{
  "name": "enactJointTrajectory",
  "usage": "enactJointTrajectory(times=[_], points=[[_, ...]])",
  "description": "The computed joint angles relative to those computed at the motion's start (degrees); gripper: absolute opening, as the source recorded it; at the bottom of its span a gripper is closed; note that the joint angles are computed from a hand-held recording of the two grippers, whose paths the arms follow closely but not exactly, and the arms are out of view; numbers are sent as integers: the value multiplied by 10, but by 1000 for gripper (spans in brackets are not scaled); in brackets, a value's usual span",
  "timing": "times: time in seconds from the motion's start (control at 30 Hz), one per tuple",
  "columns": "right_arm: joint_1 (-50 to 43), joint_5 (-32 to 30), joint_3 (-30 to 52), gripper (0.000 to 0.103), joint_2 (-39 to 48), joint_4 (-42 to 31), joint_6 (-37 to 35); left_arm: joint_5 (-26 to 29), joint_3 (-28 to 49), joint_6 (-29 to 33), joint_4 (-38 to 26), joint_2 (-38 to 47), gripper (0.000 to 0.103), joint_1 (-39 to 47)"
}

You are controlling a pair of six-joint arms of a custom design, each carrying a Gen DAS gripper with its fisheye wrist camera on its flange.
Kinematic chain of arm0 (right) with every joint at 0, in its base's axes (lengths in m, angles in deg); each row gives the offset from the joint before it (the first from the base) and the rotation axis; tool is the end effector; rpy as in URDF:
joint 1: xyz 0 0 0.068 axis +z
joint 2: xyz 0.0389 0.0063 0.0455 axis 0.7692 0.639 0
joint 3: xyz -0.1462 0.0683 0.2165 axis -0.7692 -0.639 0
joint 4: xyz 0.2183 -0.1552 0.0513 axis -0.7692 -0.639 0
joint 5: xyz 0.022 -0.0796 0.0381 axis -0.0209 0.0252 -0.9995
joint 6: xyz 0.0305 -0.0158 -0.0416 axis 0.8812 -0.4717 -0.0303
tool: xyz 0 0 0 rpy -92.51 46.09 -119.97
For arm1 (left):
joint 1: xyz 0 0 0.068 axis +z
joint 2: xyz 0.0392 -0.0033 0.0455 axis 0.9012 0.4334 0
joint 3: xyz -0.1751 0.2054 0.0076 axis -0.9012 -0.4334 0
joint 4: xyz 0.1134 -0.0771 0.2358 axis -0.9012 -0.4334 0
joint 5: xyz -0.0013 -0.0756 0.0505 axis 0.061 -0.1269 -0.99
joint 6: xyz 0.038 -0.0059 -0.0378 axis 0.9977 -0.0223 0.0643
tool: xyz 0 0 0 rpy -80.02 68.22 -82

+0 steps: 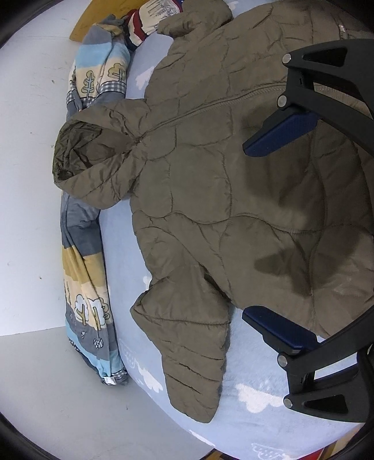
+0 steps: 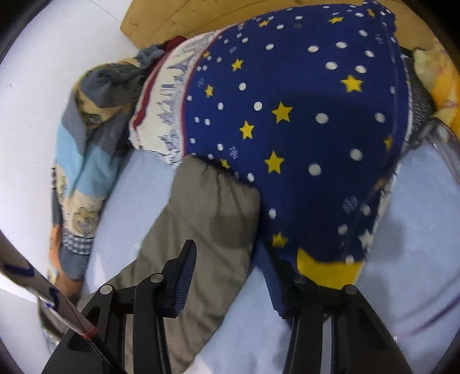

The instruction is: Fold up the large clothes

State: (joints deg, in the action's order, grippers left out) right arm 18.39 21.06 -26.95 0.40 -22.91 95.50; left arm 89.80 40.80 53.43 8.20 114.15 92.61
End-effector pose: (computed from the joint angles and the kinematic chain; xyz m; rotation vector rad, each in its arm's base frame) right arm 0.1670 -0.1033 0.1711 1.6394 1.8713 0.1636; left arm 0.4049 0.1996 0.2137 0.3986 2.3842 -0.0855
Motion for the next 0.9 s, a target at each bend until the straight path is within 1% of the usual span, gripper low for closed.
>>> enactJointTrajectory(times=[0.07, 0.1, 0.13, 0.17, 0.23, 0.3, 0.47, 0.57, 0.67, 0.7, 0.83, 0.9], points=[[-10, -6, -2, 50, 39, 35, -10, -3, -10, 2, 9, -4, 103, -2], [-18, -26, -5, 48, 58, 61, -17, -5, -14, 4, 13, -6, 103, -3], [-20, -39, -8, 29, 68, 76, -25, -6, -17, 6, 16, -7, 103, -4], [-14, -28, -9, 20, 62, 73, -28, -7, -17, 7, 15, -6, 103, -5], [15, 3, -11, 14, 16, 54, -30, -4, -15, 7, 11, -6, 103, -5], [53, 50, 3, 14, -34, 2, -28, 1, -13, 7, 8, -8, 103, -2], [119, 128, 74, 14, -160, -133, -17, 24, -4, 9, -14, -15, 103, 10], [209, 225, 170, 14, -180, -230, 6, 40, 5, 15, -31, -19, 103, 18], [316, 315, 261, 14, -155, -296, 51, 52, 17, 18, -43, -19, 103, 25], [367, 353, 300, 14, -137, -321, 75, 55, 21, 17, -47, -18, 103, 27], [577, 495, 455, 14, -24, -416, 174, 77, 49, 21, -74, -11, 103, 43], [650, 532, 527, 14, 42, -430, 189, 87, 60, 20, -79, -7, 103, 52]])
